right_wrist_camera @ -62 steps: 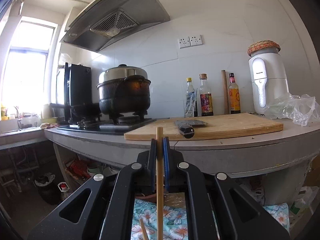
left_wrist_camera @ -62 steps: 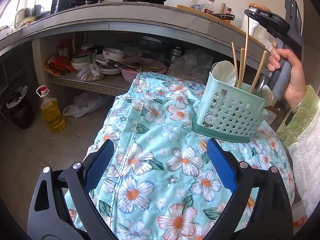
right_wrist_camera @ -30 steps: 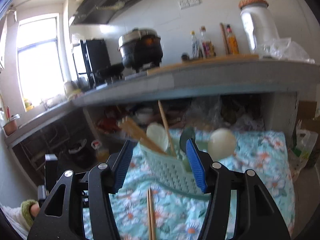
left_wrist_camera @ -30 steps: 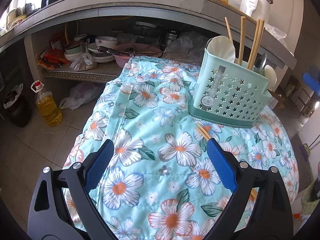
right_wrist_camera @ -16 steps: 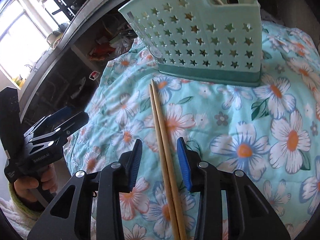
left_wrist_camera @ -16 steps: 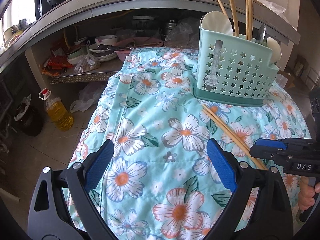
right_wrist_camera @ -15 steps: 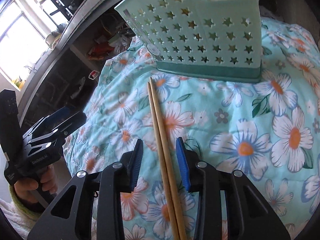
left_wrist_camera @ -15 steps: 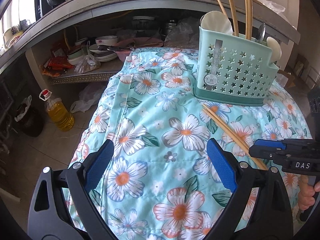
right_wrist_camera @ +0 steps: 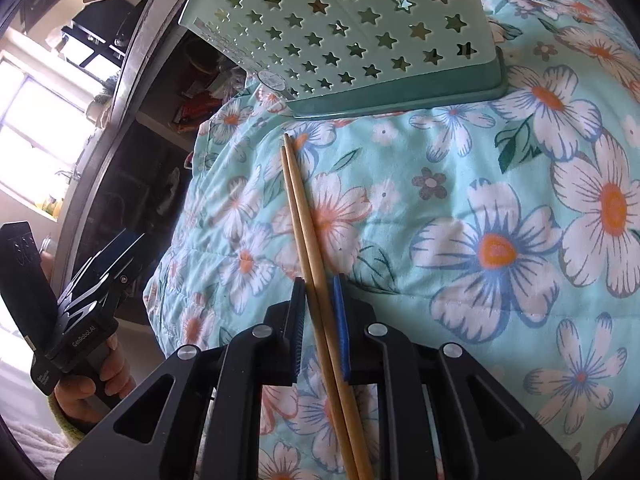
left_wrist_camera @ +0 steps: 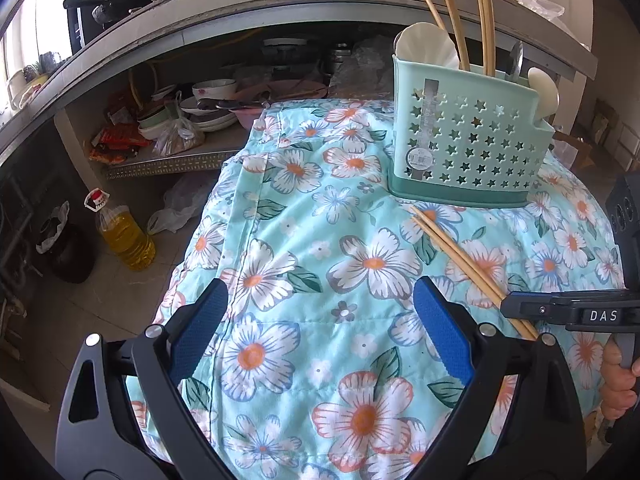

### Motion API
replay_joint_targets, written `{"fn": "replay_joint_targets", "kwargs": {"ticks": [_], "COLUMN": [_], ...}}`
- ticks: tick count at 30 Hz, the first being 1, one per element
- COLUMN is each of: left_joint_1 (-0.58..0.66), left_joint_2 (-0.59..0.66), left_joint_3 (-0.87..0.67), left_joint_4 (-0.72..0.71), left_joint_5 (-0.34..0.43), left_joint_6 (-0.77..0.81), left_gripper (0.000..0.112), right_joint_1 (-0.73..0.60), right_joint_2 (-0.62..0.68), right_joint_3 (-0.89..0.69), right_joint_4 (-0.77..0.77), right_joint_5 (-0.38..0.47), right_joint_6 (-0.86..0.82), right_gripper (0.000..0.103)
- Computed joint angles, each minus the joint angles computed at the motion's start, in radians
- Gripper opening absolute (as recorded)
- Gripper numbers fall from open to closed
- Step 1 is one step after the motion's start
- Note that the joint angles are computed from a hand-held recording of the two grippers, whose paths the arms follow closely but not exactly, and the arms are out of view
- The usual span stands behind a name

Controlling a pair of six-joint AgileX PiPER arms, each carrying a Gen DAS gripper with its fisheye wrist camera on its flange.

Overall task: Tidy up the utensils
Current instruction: 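Move the right tool down and close it on two chopsticks, then grasp a chopstick with the left tool while the right tool lifts its chopstick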

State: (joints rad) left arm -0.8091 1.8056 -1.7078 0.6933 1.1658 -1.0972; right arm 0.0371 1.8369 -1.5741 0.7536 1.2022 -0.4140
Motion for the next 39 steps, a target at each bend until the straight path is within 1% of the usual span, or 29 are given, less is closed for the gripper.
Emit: {"fn": "replay_joint_targets", "kwargs": {"ticks": [3,7,9,11,14,16,17,20,21,23,26,28,31,33,34,37,39], "left_joint_1": [-0.004,-0.004,-0.002,0.010,0.051,0.080,0.092,0.128,0.138,0.150,0.162,0.157,0.144,0.136,0.136,0.151,0.160], "left_joint_2": [0.002,0.007,0.001,-0.022,-0.070,-0.085,-0.079,-0.030,-0.005,0.055,0.156,0.212,0.284,0.320,0.330,0.326,0.305], "left_joint_3": [-0.003,-0.012,-0.003,0.033,0.116,0.155,0.158,0.131,0.110,0.048,-0.079,-0.160,-0.277,-0.336,-0.350,-0.341,-0.315], "left_joint_4": [0.005,0.001,-0.008,-0.041,-0.151,-0.250,-0.305,-0.521,-0.595,-0.714,-0.804,-0.801,-0.753,-0.716,-0.702,-0.725,-0.732], "left_joint_5": [0.004,0.003,-0.017,-0.084,-0.261,-0.374,-0.412,-0.493,-0.502,-0.489,-0.415,-0.365,-0.291,-0.245,-0.233,-0.238,-0.238], "left_joint_6": [0.004,0.011,0.014,0.011,0.031,0.084,0.121,0.284,0.345,0.450,0.511,0.505,0.481,0.455,0.444,0.441,0.434], "left_gripper": [0.090,0.090,0.090,0.090,0.090,0.082,0.075,0.061,0.056,0.052,0.047,0.044,0.037,0.025,0.022,0.016,0.010], "right_joint_1": [-0.026,-0.041,-0.044,-0.058,-0.075,-0.090,-0.097,-0.132,-0.145,-0.175,-0.194,-0.195,-0.191,-0.180,-0.180,-0.168,-0.181], "right_joint_2": [-0.004,-0.024,-0.041,-0.061,-0.096,-0.126,-0.144,-0.181,-0.187,-0.189,-0.191,-0.194,-0.208,-0.217,-0.219,-0.224,-0.225], "right_joint_3": [0.017,0.040,0.052,0.067,0.096,0.124,0.142,0.192,0.206,0.231,0.266,0.275,0.298,0.314,0.319,0.338,0.349], "right_joint_4": [0.038,0.033,0.016,0.007,-0.028,-0.053,-0.069,-0.082,-0.075,-0.045,0.001,0.007,0.013,0.019,0.023,0.043,0.064], "right_joint_5": [0.015,0.004,-0.009,-0.015,-0.040,-0.063,-0.078,-0.105,-0.109,-0.108,-0.122,-0.135,-0.162,-0.186,-0.194,-0.217,-0.209], "right_joint_6": [-0.005,-0.008,-0.005,-0.003,0.008,0.011,0.013,0.011,0.010,-0.006,-0.027,-0.031,-0.042,-0.042,-0.049,-0.060,-0.087], "right_gripper": [0.007,0.007,0.007,0.007,0.007,0.007,0.007,0.007,0.007,0.007,0.007,0.007,0.007,0.007,0.007,0.007,0.007]}}
